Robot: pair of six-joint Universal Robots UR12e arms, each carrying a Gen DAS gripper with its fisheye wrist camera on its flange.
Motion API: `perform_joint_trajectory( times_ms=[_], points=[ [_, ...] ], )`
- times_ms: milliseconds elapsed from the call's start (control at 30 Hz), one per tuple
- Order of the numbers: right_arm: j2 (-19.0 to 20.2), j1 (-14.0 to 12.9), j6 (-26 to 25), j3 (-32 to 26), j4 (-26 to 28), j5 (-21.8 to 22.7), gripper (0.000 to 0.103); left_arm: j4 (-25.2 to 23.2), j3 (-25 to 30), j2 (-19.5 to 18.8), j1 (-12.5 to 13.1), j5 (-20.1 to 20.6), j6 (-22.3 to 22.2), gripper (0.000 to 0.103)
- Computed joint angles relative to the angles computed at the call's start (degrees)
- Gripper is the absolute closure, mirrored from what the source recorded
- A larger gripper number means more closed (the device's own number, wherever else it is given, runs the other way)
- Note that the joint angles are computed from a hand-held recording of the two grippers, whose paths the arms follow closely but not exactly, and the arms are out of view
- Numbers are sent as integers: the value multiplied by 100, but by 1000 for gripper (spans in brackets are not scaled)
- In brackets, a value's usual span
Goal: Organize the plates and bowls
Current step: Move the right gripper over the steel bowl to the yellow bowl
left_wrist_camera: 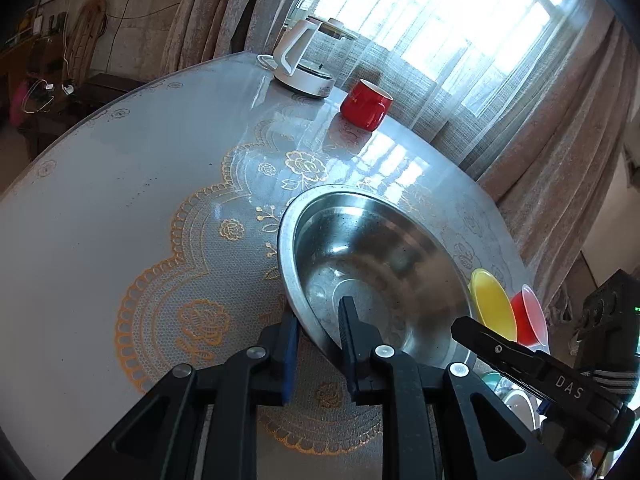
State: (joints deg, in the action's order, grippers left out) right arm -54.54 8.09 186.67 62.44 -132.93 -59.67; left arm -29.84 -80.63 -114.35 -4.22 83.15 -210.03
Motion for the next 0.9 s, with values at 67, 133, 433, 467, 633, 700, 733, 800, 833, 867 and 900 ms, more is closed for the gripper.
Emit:
perform_joint_trajectory(
  times_ms=[67,133,433,467,633,700,733,800,833,867,900],
  points=[
    [-83,24,-188,94,30,-20,69,82,-164,132,-13,90,18,82],
    [-183,38,-358,229,53,31,69,175,-338,270,-23,167,49,82],
    [-629,103,-871,876,32,156,69,420,-1021,798,-108,450,187,79],
    [-675,108,-944,937,30,146,69,442,-1095,849,-119,460,178,79],
    [-887,113,-1169,1247,4,102,69,473,-1378,1030,-168,431,140,77],
    [-913,106,-1185,1294,50,122,69,425,-1447,1071,-202,507,154,77],
    [-933,104,-1223,1324,93,127,69,391,-1477,1089,-226,579,174,77],
    [-939,99,-1275,1321,209,160,69,268,-1508,1113,-250,645,183,76],
    [-944,95,-1272,1336,228,180,69,210,-1518,1120,-251,642,160,76],
    [-952,94,-1253,1355,216,183,69,223,-1547,1132,-254,635,142,76],
    [-951,89,-1217,1369,159,174,69,265,-1570,1142,-266,664,165,75]
  ],
)
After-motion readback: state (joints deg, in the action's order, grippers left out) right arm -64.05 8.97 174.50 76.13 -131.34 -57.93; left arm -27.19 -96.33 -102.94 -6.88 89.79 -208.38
